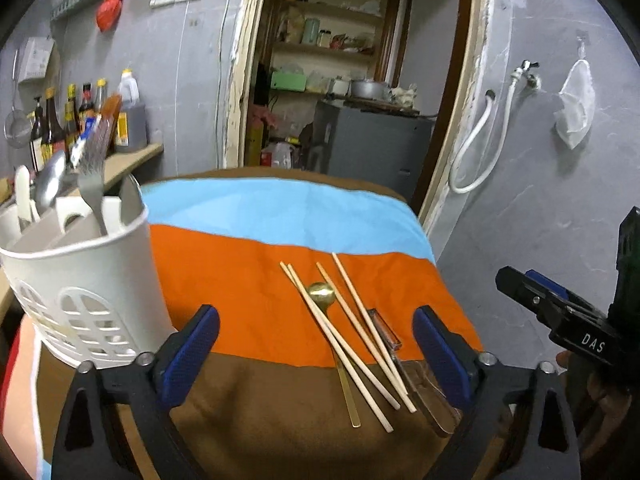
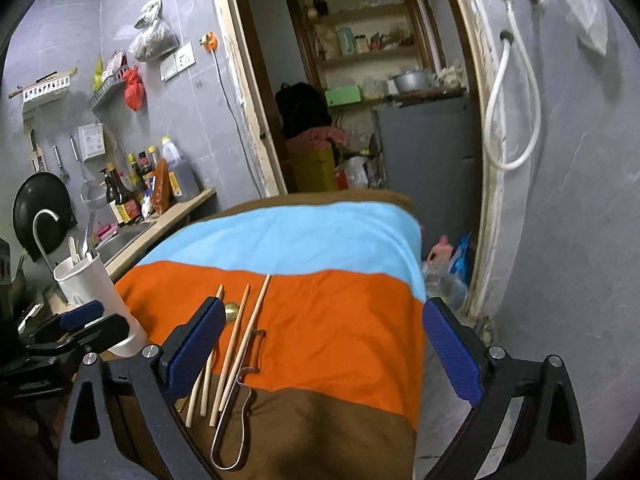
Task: Organize utensils
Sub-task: 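Move both open tools back to the chopsticks and gold spoon, then grasp a wooden chopstick with the left gripper while the right gripper grasps another chopstick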
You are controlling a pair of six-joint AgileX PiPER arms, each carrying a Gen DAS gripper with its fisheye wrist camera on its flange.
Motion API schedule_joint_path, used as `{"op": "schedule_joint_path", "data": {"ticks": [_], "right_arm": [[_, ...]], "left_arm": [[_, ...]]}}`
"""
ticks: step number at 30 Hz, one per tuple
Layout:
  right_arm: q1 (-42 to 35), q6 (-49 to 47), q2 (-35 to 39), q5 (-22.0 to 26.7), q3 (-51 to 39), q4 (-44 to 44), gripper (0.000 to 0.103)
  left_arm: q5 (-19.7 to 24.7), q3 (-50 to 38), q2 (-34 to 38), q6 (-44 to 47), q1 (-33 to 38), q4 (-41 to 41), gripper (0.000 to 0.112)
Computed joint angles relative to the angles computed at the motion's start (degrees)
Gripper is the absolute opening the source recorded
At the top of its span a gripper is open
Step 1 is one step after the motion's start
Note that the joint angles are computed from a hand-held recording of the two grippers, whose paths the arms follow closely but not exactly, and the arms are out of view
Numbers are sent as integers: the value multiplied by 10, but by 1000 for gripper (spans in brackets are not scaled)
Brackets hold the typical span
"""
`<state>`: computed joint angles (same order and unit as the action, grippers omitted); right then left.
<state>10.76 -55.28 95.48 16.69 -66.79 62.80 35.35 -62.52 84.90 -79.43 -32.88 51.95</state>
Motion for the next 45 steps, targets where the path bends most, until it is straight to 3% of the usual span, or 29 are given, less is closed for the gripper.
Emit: {"op": "schedule_joint_path", "data": {"ticks": [6, 9, 17, 26, 33, 36, 38, 45], "right_arm": [[1, -23, 73, 43, -48, 28, 73], [2, -43, 103, 60, -68, 51, 60], [10, 57, 206, 144, -197, -53, 35], [34, 153, 318, 251, -361, -144, 27], [51, 207, 369, 298, -454, -192, 27], [63, 259, 405, 338, -528, -241, 26], [70, 294, 430, 368, -583, -277, 20], [89, 392, 507, 458, -759, -360, 16]], "left_arm": [[-34, -36, 51, 86, 46, -122, 74], [-42, -56, 80, 129, 65, -185, 57], [-62, -94, 134, 267, 117, -361, 23], [-86, -117, 163, 364, 157, -497, 8], [-84, -118, 161, 360, 159, -508, 5], [-63, -124, 160, 328, 154, -473, 5], [-44, -133, 163, 324, 151, -462, 5], [16, -186, 194, 389, 164, -508, 7]]}}
